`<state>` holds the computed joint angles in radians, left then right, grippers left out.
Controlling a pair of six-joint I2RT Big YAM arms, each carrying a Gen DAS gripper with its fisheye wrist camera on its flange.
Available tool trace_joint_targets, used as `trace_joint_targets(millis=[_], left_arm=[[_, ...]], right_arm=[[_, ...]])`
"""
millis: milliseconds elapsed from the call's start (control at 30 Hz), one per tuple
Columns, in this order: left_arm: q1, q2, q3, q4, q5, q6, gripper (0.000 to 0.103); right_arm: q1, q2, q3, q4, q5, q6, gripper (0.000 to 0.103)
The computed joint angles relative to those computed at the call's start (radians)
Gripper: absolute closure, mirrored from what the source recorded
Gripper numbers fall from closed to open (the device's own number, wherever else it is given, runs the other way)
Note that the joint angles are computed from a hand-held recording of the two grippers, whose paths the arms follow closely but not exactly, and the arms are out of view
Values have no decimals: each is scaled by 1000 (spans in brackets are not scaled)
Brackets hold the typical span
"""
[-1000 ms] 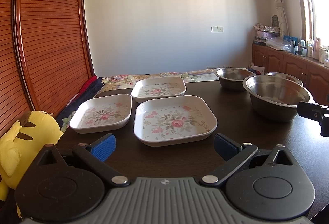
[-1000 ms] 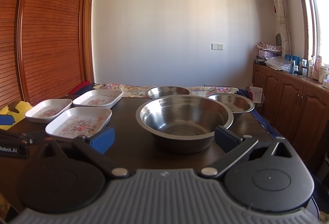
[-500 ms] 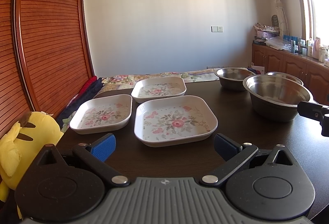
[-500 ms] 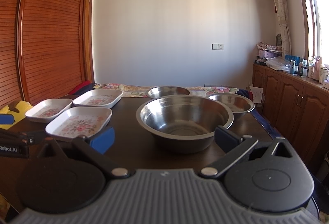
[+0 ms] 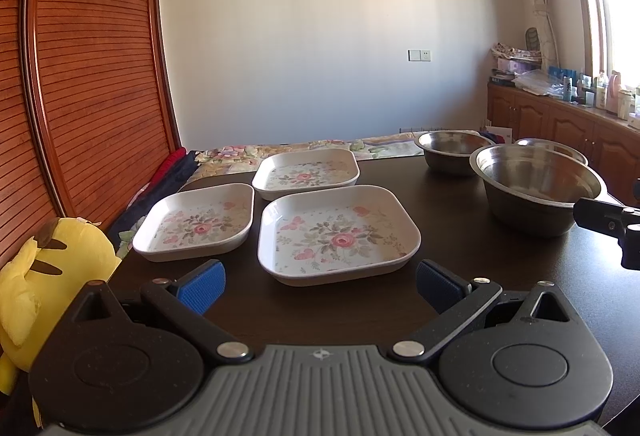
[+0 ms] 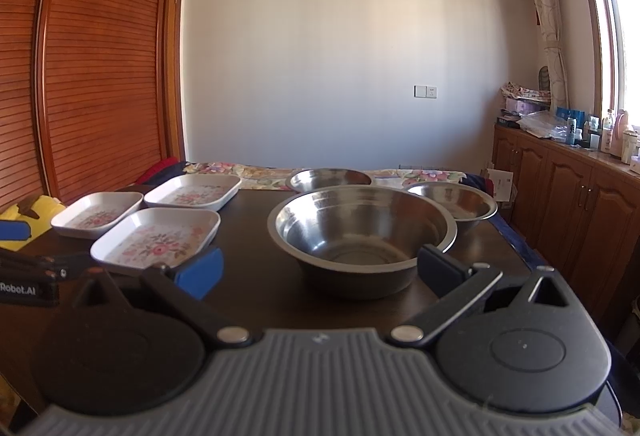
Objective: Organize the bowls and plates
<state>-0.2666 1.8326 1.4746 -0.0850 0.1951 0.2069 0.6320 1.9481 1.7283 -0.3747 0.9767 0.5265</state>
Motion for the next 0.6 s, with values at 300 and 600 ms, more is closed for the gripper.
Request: trace_joint_targets(millis=[300,600], left_arm=[[13,17,31,-33,9,6,1],[36,48,94,-76,39,21,1]], right_arm=[[-4,13,24,36,-79,-58,0],[-20,51,110,31,-185,-132,0]])
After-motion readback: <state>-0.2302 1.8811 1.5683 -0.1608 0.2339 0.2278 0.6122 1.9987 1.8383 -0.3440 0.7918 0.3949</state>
